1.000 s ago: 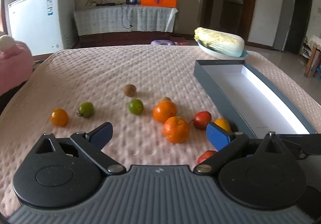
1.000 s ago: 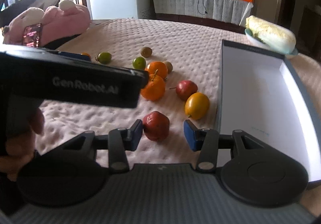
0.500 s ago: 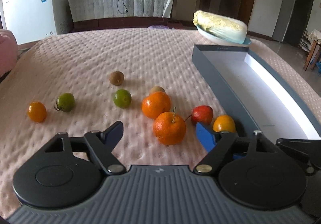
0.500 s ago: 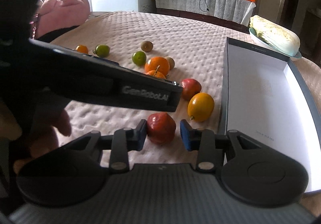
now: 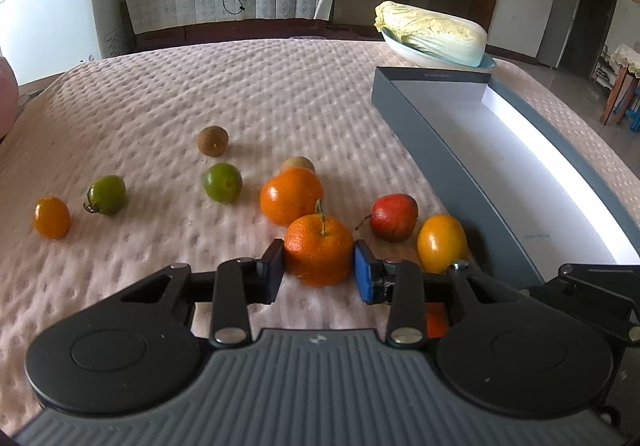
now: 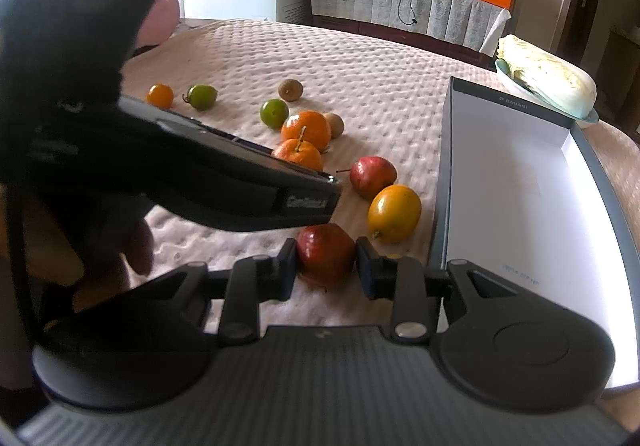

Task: Organize fruits
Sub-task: 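Grasp the stemmed tangerine with the left gripper while the right gripper grasps a red apple, then carry the tangerine into the white box and open the left gripper while right holds the apple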

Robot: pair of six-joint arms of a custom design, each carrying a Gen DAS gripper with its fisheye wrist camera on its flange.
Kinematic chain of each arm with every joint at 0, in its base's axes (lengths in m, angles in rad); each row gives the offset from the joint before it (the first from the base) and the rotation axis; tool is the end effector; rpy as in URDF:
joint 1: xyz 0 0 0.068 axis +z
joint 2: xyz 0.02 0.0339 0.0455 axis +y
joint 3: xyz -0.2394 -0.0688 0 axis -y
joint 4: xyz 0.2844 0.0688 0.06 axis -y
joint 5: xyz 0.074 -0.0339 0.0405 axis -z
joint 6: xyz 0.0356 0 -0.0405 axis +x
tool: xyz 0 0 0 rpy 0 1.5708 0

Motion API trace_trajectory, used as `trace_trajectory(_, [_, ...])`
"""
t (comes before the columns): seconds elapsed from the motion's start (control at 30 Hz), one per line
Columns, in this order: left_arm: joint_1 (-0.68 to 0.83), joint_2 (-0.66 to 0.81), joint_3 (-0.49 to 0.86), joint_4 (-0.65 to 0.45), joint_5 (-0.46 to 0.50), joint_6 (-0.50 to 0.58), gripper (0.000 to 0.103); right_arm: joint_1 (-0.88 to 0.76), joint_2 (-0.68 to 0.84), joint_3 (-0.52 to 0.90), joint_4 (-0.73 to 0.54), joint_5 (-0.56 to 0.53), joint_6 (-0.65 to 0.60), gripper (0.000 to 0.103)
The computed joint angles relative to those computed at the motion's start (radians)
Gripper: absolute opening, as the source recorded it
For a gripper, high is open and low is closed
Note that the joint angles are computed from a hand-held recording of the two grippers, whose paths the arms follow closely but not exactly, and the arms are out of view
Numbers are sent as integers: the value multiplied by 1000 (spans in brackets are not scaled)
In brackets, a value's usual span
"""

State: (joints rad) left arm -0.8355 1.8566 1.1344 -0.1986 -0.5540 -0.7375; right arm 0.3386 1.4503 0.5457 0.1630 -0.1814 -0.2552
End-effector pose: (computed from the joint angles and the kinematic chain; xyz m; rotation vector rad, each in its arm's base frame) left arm 0.2847 -0.2868 0.1172 -0.1077 2.3136 -0.0869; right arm 0.2757 0.1039 0.0910 -0.7638 2.1807 0.2522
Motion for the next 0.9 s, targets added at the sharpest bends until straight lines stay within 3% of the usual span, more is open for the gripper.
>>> trace_trajectory(0.47, [-23,-206,-156,4,-80,-16,41,-71,-163,-57,-35,-155,34,34])
trace_trajectory(0.9, [-52,-221,-131,-19,-138,-7,41,-163,-226,-71,-10,-223,81,34])
